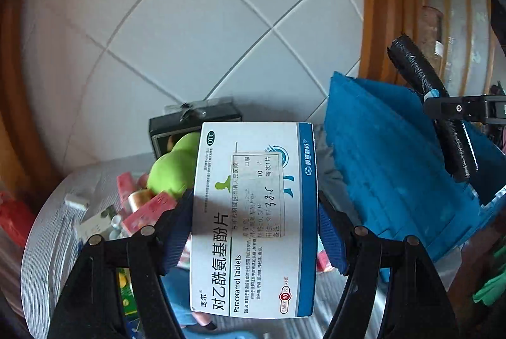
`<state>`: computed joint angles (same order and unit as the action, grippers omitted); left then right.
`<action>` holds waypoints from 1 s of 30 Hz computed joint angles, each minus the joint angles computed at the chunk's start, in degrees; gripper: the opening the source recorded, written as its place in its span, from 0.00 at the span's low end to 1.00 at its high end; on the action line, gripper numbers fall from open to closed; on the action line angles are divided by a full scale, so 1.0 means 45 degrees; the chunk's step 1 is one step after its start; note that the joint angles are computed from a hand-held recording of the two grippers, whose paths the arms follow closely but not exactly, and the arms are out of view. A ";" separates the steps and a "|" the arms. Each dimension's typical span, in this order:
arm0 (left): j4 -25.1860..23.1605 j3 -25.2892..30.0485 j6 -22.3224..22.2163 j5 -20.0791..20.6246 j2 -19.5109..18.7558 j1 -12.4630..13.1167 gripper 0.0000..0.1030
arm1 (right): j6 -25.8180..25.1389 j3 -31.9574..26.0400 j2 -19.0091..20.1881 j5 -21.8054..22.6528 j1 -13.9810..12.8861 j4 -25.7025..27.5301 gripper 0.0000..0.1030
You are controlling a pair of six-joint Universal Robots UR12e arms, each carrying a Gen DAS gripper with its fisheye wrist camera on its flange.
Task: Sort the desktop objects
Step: 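Lift both held items and carry them over the blue crate, then open both tools to drop the box and cylinder into the crate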
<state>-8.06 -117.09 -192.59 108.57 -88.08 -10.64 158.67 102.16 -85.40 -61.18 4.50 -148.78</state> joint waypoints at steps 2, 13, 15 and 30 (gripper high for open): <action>-0.0068 0.0873 0.0277 -0.0012 -0.0527 -0.0409 0.69 | 0.0092 -0.0310 0.0008 -0.0152 -0.0445 0.0006 0.33; -0.2404 0.6519 0.0744 -0.1403 -0.3954 -0.1975 0.69 | -0.0380 -0.2812 0.1535 -0.1543 -0.2452 0.1732 0.33; -0.3469 0.7631 0.0445 -0.1628 -0.4707 -0.2111 0.69 | -0.0550 -0.3358 0.2025 -0.1907 -0.2622 0.2223 0.33; -1.0087 1.1781 -0.0254 -0.1446 -0.7983 -0.2469 0.69 | -0.0701 -0.5259 0.4704 -0.3161 -0.3162 0.5903 0.33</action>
